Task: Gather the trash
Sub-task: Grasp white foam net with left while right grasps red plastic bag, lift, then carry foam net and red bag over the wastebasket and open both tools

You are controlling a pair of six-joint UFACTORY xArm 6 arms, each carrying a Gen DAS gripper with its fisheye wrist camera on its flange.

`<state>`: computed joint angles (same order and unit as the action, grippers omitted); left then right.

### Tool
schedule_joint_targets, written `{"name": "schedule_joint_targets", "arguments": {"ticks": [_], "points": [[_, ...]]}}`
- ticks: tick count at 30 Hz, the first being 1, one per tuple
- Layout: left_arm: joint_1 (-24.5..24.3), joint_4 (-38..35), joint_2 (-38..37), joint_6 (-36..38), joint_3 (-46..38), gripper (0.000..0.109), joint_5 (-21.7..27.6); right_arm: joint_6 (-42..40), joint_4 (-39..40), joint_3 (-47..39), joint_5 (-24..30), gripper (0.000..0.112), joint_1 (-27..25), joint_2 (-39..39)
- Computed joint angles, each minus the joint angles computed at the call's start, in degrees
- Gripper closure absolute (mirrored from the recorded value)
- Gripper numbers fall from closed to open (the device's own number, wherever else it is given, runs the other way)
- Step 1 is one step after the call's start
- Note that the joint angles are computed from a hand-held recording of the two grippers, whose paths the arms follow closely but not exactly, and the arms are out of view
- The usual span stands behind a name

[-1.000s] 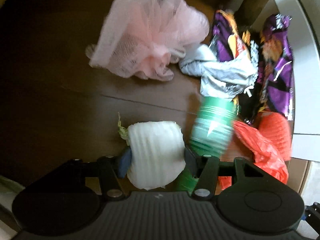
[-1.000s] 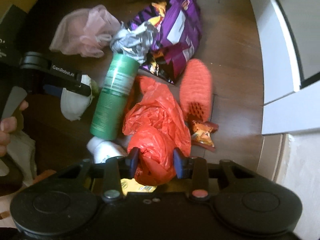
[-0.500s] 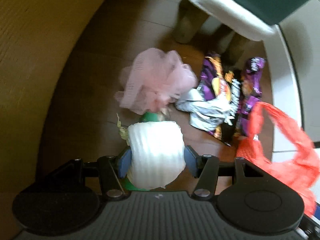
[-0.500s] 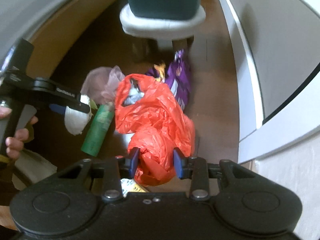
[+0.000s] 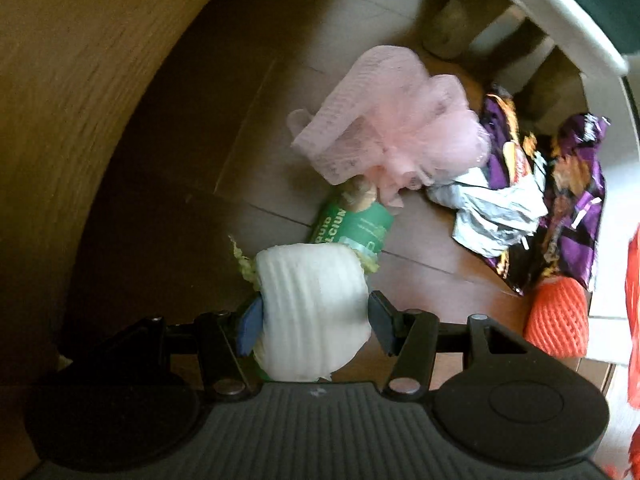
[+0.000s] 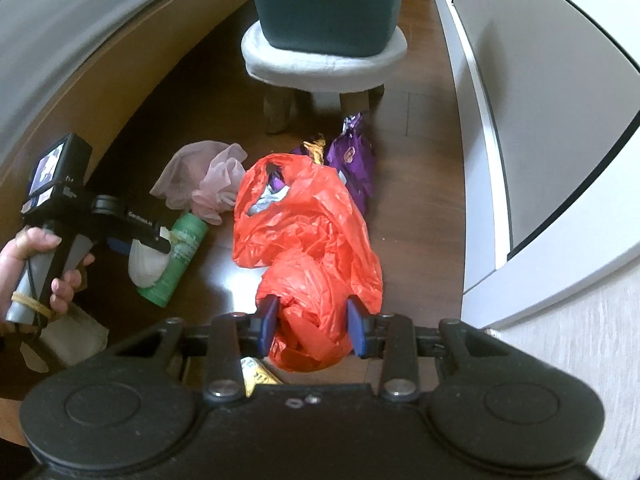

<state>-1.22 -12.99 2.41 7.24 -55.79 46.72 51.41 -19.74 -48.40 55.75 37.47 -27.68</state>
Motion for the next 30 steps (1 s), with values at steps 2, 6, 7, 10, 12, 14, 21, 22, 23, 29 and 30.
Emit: {"name": "schedule_joint_targets", "arguments": {"ticks": [2,6,7,10,12,14,21,22,23,29,30], "points": [[-0.8,-0.8,-1.4,1.8,0.8,0.054,-0.6,0.5,-0.8,-0.2,-0.1,0.077,0.0,-0.3],[-1.5,-4.6,-3.9,5.6,0.5,0.054,1.2,0.6,-1.6,-1.2,-1.2,0.077,-0.6,-0.8],[-1.9,-5.2,-4.9,6.6,0.3,0.054,1.6,0.8,-2.1,-1.7,-1.5,0.077,-0.6,-0.9],[-3.5,-6.1,-8.5,7.9,-2.1,0.054,4.2,1.4,-5.1,-3.8,-1.3,0.077,-0.3,-0.6],[-4.4,-7.2,-10.1,8.5,-4.3,0.054,5.6,2.3,-7.2,-5.5,-1.1,0.077,-0.2,-0.6],[-5.2,-8.4,-11.7,9.1,-6.9,0.053,6.7,2.6,-8.4,-7.5,-0.8,0.077,-0.4,-0.4],[-8.1,-8.4,-12.2,7.4,-20.6,0.053,9.5,3.5,-15.9,-16.3,-1.5,0.077,-1.9,1.9],[-8.4,-8.4,-11.7,7.1,-22.7,0.053,9.8,3.7,-17.2,-17.5,-1.7,0.077,-2.2,2.4],[-8.8,-8.1,-10.9,6.8,-25.5,0.053,10.1,3.5,-18.3,-19.0,-2.1,0.077,-2.8,3.0],[-11.1,-6.5,-4.0,5.4,-41.2,0.053,11.7,-0.1,-21.3,-28.4,-5.5,0.077,-7.6,8.1],[-11.4,-6.1,-2.5,5.0,-43.9,0.053,12.0,-0.8,-22.2,-30.5,-5.6,0.077,-8.2,9.3]]}}
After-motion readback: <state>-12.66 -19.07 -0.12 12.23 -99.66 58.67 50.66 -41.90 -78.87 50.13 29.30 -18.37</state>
